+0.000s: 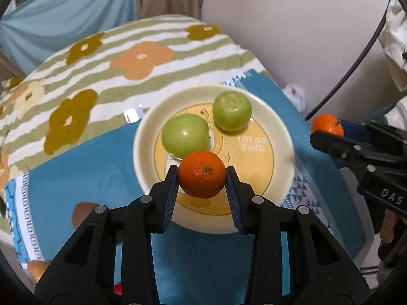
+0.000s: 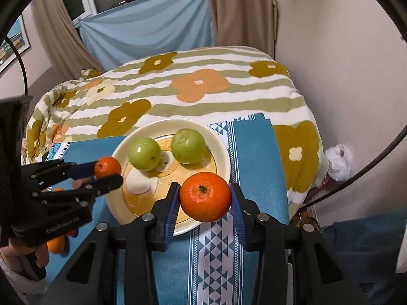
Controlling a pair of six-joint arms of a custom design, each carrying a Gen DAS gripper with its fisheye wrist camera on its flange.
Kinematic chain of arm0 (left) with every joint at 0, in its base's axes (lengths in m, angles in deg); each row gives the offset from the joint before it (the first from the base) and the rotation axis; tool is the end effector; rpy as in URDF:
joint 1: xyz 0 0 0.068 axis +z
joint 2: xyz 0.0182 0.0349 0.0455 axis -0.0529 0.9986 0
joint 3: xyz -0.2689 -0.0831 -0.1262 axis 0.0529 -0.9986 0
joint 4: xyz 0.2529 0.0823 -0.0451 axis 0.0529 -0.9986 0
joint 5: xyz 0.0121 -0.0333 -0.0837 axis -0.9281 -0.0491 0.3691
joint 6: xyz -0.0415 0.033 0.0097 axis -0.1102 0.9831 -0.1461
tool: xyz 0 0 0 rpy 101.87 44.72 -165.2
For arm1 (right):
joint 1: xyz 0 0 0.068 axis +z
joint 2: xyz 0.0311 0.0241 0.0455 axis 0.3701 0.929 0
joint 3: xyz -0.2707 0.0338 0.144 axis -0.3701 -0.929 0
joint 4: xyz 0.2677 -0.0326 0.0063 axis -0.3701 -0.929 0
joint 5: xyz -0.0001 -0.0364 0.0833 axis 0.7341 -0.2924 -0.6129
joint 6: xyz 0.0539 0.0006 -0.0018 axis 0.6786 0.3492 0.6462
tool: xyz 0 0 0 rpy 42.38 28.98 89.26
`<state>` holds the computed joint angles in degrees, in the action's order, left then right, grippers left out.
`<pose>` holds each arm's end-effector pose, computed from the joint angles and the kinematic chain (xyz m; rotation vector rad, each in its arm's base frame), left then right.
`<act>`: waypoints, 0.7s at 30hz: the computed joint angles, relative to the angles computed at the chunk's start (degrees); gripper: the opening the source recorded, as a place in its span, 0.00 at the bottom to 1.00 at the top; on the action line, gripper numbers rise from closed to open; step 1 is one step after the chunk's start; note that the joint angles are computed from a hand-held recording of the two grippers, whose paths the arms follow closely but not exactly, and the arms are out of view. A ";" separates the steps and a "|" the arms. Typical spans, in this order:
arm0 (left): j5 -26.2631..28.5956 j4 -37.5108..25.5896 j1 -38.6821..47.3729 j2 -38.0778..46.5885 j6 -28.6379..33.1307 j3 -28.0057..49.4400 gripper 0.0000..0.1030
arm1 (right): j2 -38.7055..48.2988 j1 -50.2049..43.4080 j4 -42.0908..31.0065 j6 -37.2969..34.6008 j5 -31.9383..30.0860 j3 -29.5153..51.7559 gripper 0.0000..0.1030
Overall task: Organize fruits
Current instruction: 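Carry the mandarin onto the duck plate and open the left tool while the right tool carries its mandarin, then lower the mandarin onto the duck plate and open the right tool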
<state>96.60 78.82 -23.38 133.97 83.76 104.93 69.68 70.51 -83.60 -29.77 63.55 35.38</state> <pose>0.3458 -0.1385 0.1379 0.9194 2.4716 -0.3841 0.2273 0.2338 0.1733 0.3232 2.4805 0.0503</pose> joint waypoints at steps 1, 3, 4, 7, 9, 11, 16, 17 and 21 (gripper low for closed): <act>-0.34 -0.25 -0.30 1.17 0.18 0.80 0.40 | 0.23 -0.34 0.51 -0.06 -0.34 -0.26 0.35; -0.51 -0.87 -0.75 3.23 0.32 2.18 0.40 | 1.01 -1.23 1.54 -0.42 -1.19 -0.45 0.35; -0.56 -1.08 -0.81 3.77 0.44 2.45 0.40 | 1.29 -1.45 1.85 -0.52 -1.49 -0.50 0.35; -0.97 -1.45 -1.02 4.74 0.24 2.96 0.40 | 2.05 -2.21 2.77 -1.17 -2.40 -0.54 0.35; -1.37 -1.87 -1.06 4.96 0.19 3.17 0.45 | 2.33 -2.32 3.03 -1.44 -2.67 -0.47 0.35; -2.52 -1.77 -1.19 4.32 -0.09 2.71 0.76 | 2.34 -2.55 3.27 -1.88 -2.82 -0.45 0.35; -0.30 -0.63 0.46 1.09 -1.19 1.13 0.97 | 1.85 -2.85 3.41 -2.70 -2.84 -0.26 0.35; -0.51 -0.73 0.72 0.61 -1.34 1.08 0.97 | 1.64 -2.91 3.57 -2.99 -2.95 -0.29 0.35; -1.05 -1.83 2.15 -1.60 -1.65 0.64 0.97 | 1.52 -3.43 4.46 -4.50 -4.29 -0.14 0.35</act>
<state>95.55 76.99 -21.23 132.36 82.10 105.57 71.20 67.09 -79.14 -34.27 59.26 35.24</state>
